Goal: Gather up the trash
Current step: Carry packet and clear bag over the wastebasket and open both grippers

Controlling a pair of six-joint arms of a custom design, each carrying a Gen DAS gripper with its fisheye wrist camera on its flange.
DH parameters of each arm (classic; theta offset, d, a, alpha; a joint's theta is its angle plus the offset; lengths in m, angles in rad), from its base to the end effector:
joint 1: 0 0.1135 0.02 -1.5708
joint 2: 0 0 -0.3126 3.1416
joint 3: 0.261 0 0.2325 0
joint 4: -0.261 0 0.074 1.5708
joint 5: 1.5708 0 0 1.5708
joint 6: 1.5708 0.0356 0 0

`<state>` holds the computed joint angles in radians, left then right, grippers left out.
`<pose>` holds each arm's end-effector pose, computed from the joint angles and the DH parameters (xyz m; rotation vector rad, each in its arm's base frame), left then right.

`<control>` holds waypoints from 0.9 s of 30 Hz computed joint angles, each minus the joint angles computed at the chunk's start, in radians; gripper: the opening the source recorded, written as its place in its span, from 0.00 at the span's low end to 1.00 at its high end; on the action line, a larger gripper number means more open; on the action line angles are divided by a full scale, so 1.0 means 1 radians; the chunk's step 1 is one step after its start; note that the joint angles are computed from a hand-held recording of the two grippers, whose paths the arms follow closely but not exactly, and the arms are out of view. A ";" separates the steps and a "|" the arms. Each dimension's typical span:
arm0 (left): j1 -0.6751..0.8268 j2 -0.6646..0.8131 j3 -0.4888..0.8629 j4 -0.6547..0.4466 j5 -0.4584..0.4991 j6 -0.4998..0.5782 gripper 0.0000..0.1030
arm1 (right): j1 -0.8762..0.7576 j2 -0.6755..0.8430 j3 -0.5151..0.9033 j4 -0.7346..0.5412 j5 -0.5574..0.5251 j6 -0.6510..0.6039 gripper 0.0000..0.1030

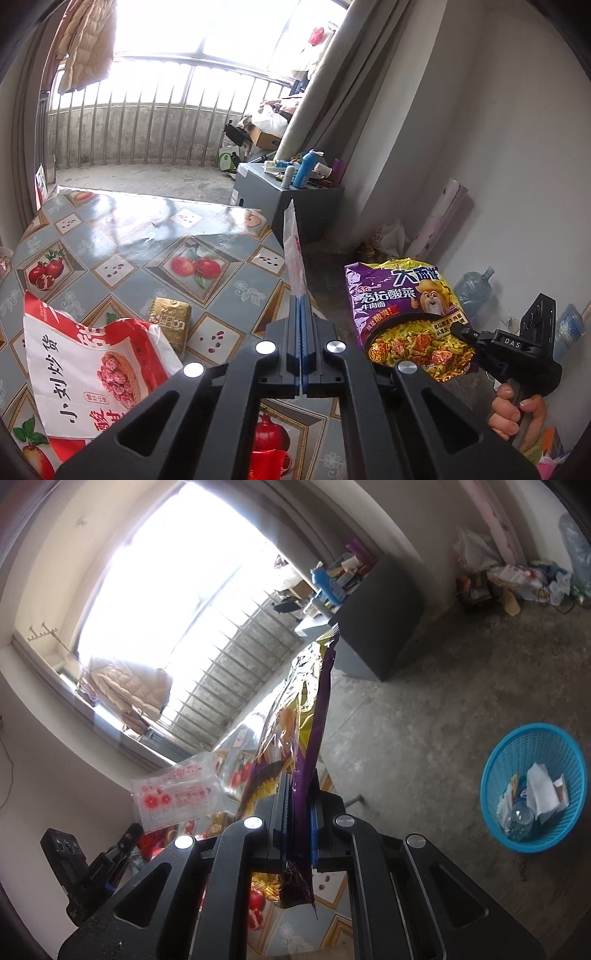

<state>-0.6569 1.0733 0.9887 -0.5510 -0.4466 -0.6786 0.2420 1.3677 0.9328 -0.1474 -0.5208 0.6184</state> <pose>0.1560 -0.1009 0.3660 -0.2680 2.1327 -0.2869 0.2613 0.0827 0.3218 0.1029 2.2541 1.0428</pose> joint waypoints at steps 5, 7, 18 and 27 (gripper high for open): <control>-0.092 0.097 0.081 0.020 -0.027 0.016 0.00 | -0.106 -0.066 -0.047 -0.006 -0.023 -0.024 0.07; -0.119 0.156 0.120 0.039 -0.013 0.028 0.00 | -0.173 -0.093 -0.055 -0.035 -0.031 -0.055 0.07; -0.210 0.591 0.395 0.151 0.159 0.124 0.00 | -0.576 -0.133 -0.035 -0.275 -0.003 -0.329 0.07; -0.211 0.977 0.694 0.046 0.299 0.158 0.00 | -0.578 0.085 -0.191 -0.137 0.002 -0.264 0.07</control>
